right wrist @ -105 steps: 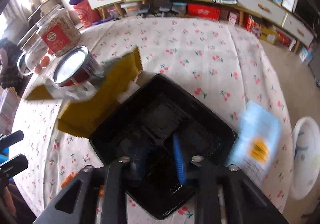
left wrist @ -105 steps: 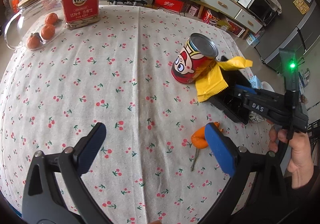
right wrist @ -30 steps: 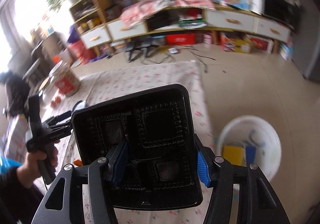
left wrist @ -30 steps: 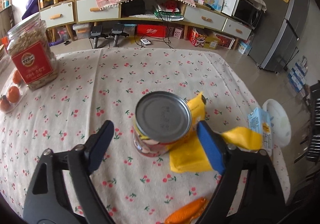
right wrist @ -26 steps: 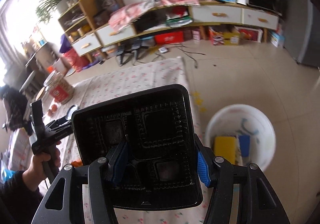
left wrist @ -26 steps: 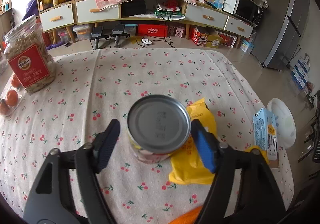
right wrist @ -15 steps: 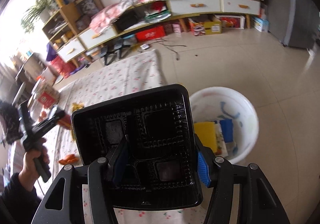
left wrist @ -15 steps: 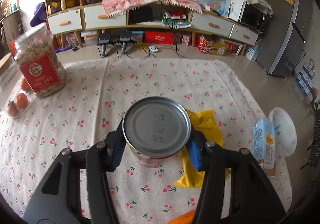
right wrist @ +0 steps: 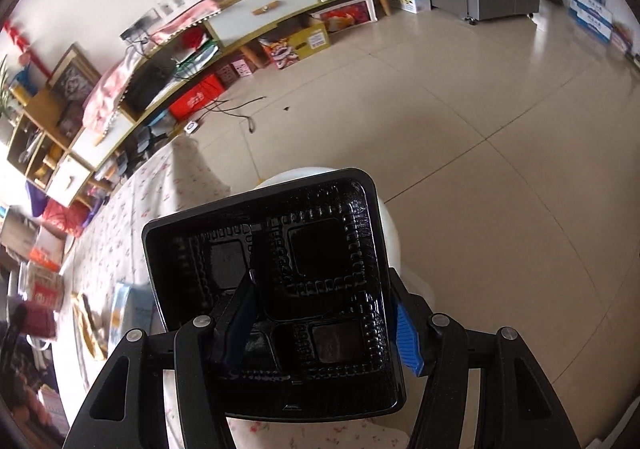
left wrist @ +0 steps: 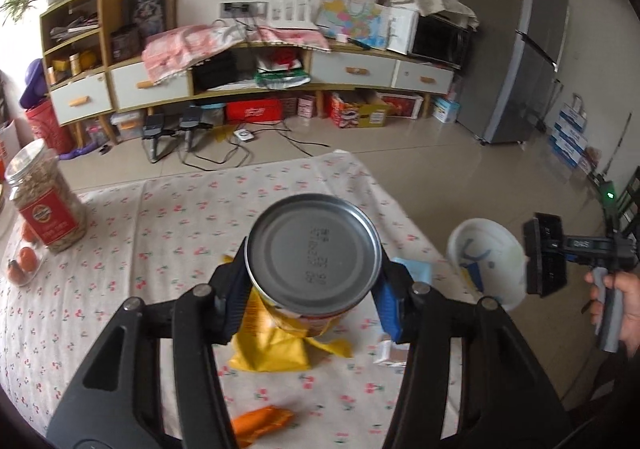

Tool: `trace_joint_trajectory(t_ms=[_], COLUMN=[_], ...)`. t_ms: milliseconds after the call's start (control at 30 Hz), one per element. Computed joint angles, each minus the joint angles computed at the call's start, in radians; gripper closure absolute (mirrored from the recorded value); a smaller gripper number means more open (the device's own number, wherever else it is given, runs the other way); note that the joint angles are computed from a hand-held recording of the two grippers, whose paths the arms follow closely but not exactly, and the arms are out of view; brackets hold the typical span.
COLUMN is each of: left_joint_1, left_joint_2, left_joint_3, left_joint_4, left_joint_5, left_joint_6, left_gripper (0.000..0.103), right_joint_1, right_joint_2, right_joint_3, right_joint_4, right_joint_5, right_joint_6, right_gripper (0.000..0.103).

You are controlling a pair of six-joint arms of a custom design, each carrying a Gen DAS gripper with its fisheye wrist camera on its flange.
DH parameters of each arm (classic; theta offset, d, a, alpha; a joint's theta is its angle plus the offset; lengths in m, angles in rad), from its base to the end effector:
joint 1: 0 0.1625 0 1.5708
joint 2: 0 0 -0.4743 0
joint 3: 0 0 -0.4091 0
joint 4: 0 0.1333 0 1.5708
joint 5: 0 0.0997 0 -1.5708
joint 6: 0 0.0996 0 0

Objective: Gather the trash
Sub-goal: 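Drop black tray into bin from right tool while left tool carries red can there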

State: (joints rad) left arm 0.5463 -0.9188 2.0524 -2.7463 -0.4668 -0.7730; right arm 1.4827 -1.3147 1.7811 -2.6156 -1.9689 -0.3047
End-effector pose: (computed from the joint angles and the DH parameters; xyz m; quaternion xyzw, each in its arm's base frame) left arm -0.3652 -0.4821 0.1283 0.0959 0.8459 -0.4214 0.3124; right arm 0.0398 -0.6252 0.4150 0.0455 -0.9401 0.2372 0.2404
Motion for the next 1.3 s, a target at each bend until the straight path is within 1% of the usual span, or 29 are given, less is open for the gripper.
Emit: trace_joint_trajectory(t_ms=[100,200,267,333,400,500,600,667,733,833,967,1067,1133,1233,1300], left_joint_1=[0.002,0.004,0.006,0.009,0.011,0.011,0.013,0.017,0.023,0.041,0.063,0.075,0.079,0.090,0.099], left_joint_2=[0.041,0.078,0.100,0.122,0.141,0.169,0.201,0.223,0.253,0.305,0.370,0.417,0.447,0.479,0.497], left_joint_3=[-0.040,-0.076,-0.100,-0.126,-0.151,-0.183,-0.223,-0.250,-0.285,-0.348,-0.430,-0.486,-0.524,-0.572,-0.600], left_joint_4=[-0.022,-0.019,-0.016,-0.010,-0.003,0.002,0.006,0.005,0.009,0.016,0.037,0.043,0.053,0.067,0.069], left_joint_5=[-0.034,-0.059,-0.072,-0.086,-0.101,-0.126,-0.153,-0.174,-0.202,-0.254,-0.307,-0.329,-0.333,-0.346,-0.370], left_joint_6=[0.042,0.071,0.086,0.099,0.110,0.122,0.148,0.166,0.178,0.196,0.214,0.238,0.256,0.277,0.286], left_gripper=[0.048,0.048,0.048,0.048,0.048,0.048,0.048,0.048,0.048,0.048,0.048,0.048,0.048,0.048,0.048], right_joint_1=[-0.003,-0.005,-0.006,-0.008,-0.012,-0.020,-0.025,-0.026,-0.027,-0.035,-0.050,-0.064,-0.074,-0.090,-0.097], right_joint_2=[0.023,0.043,0.049,0.055,0.056,0.048,0.026,0.011,-0.008,-0.047,-0.088,-0.114,-0.127,-0.140,-0.147], right_joint_3=[-0.011,-0.015,-0.021,-0.029,-0.035,-0.041,-0.035,-0.028,-0.018,0.007,0.028,0.040,0.041,0.037,0.037], right_joint_4=[0.000,-0.021,-0.024,-0.024,-0.022,-0.001,0.011,0.022,0.035,0.044,0.051,0.045,0.046,0.055,0.057], right_joint_5=[0.005,0.028,0.038,0.053,0.066,0.078,0.078,0.067,0.039,0.007,-0.010,-0.018,-0.014,-0.003,0.008], right_joint_6=[0.003,-0.011,-0.007,-0.010,-0.008,0.015,0.019,0.017,0.007,-0.022,-0.047,-0.060,-0.056,-0.030,-0.019], right_gripper=[0.039,0.035,0.025,0.022,0.022,0.022,0.022,0.022,0.022,0.022,0.022,0.022,0.022,0.022,0.022])
